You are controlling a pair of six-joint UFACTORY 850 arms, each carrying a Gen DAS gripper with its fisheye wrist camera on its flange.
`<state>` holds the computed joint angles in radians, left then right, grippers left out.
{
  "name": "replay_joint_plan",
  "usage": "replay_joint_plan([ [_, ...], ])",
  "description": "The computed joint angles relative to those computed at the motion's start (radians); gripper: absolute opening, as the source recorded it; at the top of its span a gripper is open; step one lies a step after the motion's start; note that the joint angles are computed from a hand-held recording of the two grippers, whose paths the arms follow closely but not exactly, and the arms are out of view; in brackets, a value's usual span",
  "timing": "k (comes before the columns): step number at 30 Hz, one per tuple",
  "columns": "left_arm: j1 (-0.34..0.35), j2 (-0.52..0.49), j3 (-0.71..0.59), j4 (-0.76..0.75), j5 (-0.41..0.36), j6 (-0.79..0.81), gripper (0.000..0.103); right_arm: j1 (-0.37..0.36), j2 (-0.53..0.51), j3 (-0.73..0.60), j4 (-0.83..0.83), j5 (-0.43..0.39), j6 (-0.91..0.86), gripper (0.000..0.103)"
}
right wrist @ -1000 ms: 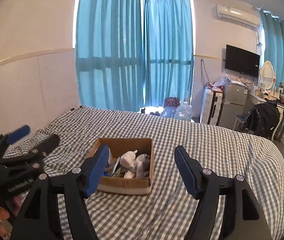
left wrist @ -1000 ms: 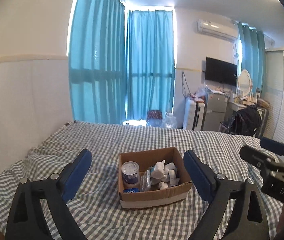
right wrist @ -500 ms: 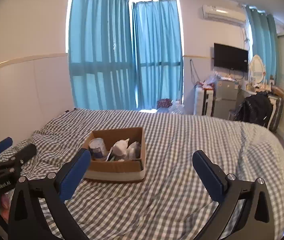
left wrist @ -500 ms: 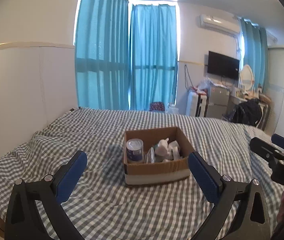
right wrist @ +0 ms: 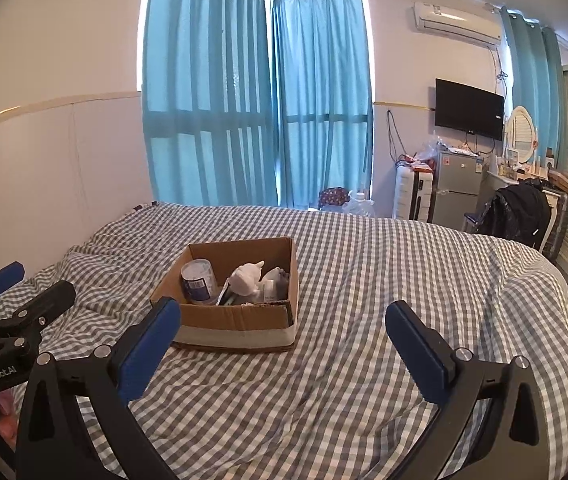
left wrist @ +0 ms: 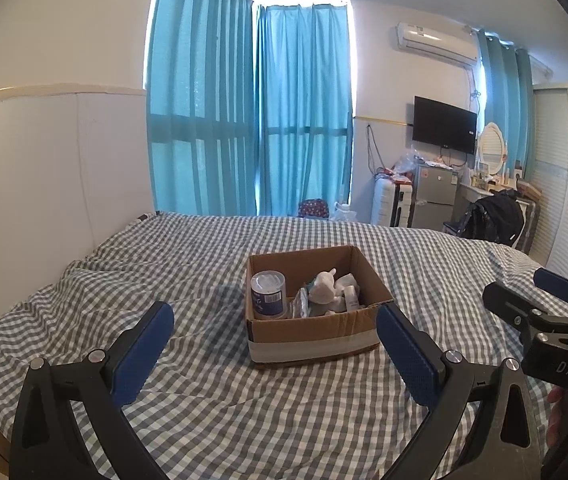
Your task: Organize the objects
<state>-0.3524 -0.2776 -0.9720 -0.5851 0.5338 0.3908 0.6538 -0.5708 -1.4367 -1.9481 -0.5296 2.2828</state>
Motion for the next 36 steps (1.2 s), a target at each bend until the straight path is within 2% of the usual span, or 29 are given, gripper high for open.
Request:
replay_joint_plan([
  [36, -0.007, 0.018, 0.015, -0.056, 0.003, 0.042, 0.103, 0.014, -0.016, -0.017, 0.049, -0.003, -0.042, 0.103],
])
